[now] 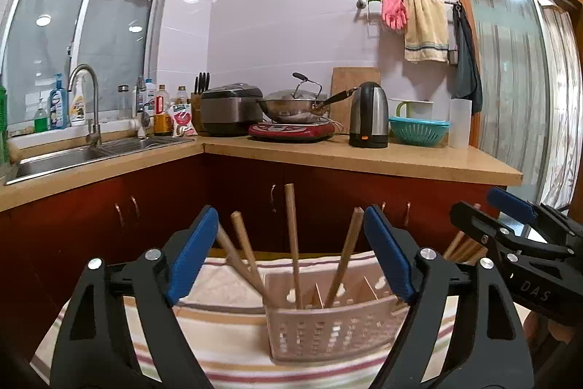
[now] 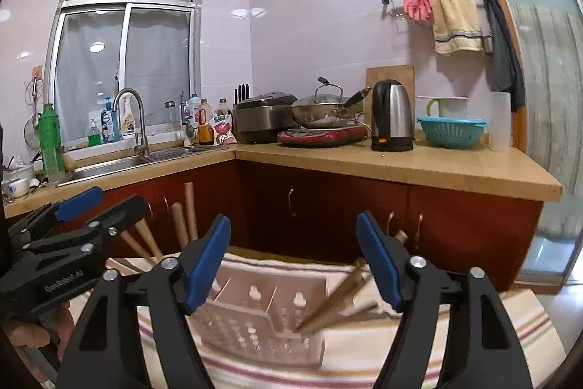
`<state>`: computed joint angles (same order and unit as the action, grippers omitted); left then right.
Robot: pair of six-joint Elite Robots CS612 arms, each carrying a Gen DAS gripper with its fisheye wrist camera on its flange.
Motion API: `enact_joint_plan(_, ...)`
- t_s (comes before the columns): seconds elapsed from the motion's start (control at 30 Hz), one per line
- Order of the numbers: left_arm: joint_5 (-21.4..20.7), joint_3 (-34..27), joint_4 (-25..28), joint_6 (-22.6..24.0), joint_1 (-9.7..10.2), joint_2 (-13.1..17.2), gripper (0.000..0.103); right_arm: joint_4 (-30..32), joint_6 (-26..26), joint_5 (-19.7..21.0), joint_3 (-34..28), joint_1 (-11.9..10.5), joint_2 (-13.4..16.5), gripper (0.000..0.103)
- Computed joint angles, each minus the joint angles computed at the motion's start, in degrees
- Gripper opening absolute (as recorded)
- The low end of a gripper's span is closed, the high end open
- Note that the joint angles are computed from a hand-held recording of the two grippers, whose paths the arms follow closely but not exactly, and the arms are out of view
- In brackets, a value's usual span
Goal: Organize utensils
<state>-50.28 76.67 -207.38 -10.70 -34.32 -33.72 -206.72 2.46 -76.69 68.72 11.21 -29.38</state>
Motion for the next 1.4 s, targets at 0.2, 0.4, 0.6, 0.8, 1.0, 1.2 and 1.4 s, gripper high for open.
enact_joint_plan(0.2, 2.5, 6.6, -3.5, -2.0, -1.91, -3.0, 0.09, -2.6, 0.4, -1.5, 7.0, -0.2, -3.2, 0.079)
enact_joint_plan(0.4, 5.7, 12.2, -5.2, -3.7, -4.17, -5.5, 0.091, -5.3, 0.1, -2.8, 13.3, -0.2, -6.0, 0.083)
enact_joint_plan(0.6, 9.2, 16.6, -7.6, -4.3, -6.31, -7.7, 0.092, -7.1, -0.9, -3.9, 18.4, -0.2, -8.6, 0.084)
enact_joint_plan(0.8, 11.0, 19.5, -9.3, -4.6, -7.76, -9.2, 0.093, -9.9, -0.3, -4.2, 22.7, -0.4, -10.6, 0.084)
enact_joint_plan(1.0, 12.6, 22.0, -10.6, -4.7, -9.13, -10.3, 0.093, -12.4, 0.0, -4.7, 26.1, -0.7, -12.1, 0.084)
enact_joint_plan(1.2, 13.7, 23.5, -12.1, -4.6, -10.03, -10.9, 0.093, -13.9, 0.2, -5.4, 28.3, -1.0, -13.0, 0.084)
enact_joint_plan(1.4, 13.9, 24.1, -13.0, -3.8, -10.58, -11.0, 0.093, -15.3, 0.2, -5.9, 29.2, -1.0, -13.5, 0.084)
